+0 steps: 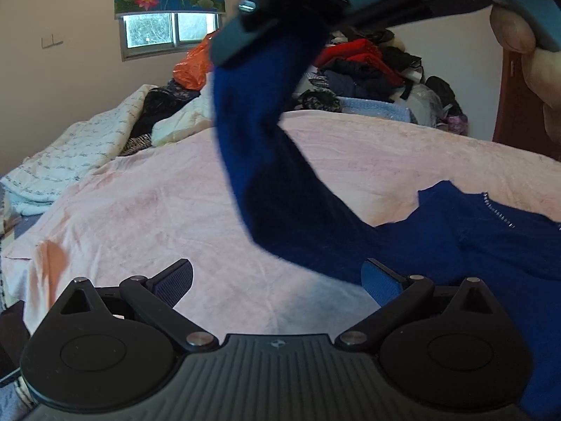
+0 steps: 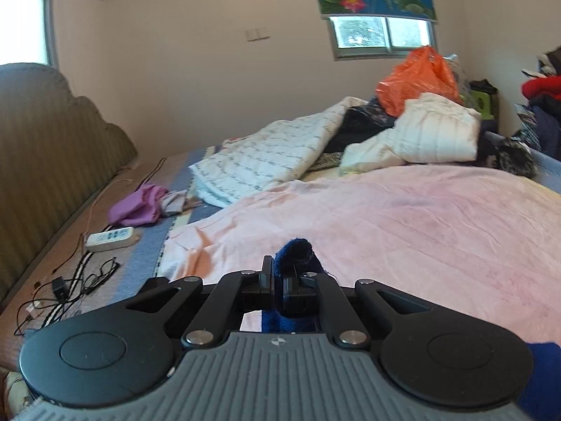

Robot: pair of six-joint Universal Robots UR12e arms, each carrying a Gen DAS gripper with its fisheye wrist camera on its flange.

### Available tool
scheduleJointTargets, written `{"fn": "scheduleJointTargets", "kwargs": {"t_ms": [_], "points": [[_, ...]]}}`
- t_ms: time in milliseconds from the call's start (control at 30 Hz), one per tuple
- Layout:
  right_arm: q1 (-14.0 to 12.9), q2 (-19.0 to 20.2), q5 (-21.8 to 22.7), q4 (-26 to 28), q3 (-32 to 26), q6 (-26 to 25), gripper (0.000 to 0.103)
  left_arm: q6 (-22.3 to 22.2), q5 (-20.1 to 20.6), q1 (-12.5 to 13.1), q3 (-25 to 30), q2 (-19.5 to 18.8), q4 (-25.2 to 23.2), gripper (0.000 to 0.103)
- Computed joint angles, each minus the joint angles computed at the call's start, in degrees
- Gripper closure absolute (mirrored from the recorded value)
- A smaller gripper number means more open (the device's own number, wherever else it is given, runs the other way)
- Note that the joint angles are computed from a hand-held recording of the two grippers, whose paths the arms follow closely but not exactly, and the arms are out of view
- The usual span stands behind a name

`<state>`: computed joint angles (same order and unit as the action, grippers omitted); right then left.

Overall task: Fold small clothes
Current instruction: 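Lift the second sleeve and lay it across the sweater body with the right gripper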

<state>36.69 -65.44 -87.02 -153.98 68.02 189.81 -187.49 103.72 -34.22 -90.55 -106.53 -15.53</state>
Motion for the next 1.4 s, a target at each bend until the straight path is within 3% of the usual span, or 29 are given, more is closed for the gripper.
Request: {"fn": "scheduleJointTargets", "kwargs": {"t_ms": [67, 100, 267, 367, 500, 600, 700, 833, 1133, 1400], "points": [[0.1, 0.3, 3.6, 0.3, -1.1, -1.9, 0.095, -0.7, -2.5, -0.1, 0.5, -0.7, 2.1, 0.000], [0.2, 0.4, 4.8, 0.0, -1.5, -2.5, 0.095, -0.6, -1.2, -0.5, 1.2, -1.4, 2.2, 0.000], [-0.7, -0.8, 8.5, -8.3, -0.2, 0.0, 0.095, -4.0, 15.0, -2.5, 6.4, -5.5, -2.1, 0.000], [-1.4, -2.5, 5.6, -13.2, 2.2, 2.2, 0.095, -7.8, 18.7, -1.7, 8.4, -6.6, -4.6, 0.000], [-2.8, -4.9, 1.2, -16.6, 6.6, 6.8, 0.095, -10.1, 16.6, -0.7, 9.2, -6.5, -7.7, 0.000], [-3.9, -6.5, -1.9, -18.5, 10.5, 10.5, 0.095, -7.6, 14.1, -1.0, 9.0, -6.3, -8.7, 0.000], [-4.7, -8.5, -5.8, -19.7, 14.7, 13.2, 0.095, -3.8, 9.5, -1.7, 7.9, -5.6, -7.3, 0.000], [-5.7, -11.3, -10.8, -20.9, 20.3, 16.9, 0.095, 1.0, 6.3, -2.9, 7.7, -5.6, -5.2, 0.000], [-6.3, -15.3, -19.1, -20.9, 30.0, 24.7, 0.095, 3.6, 4.4, -4.6, 10.0, -7.0, -7.2, 0.000], [-6.2, -17.0, -21.5, -20.4, 33.2, 26.2, 0.095, 4.0, 4.5, -5.1, 10.6, -7.1, -7.9, 0.000]]}}
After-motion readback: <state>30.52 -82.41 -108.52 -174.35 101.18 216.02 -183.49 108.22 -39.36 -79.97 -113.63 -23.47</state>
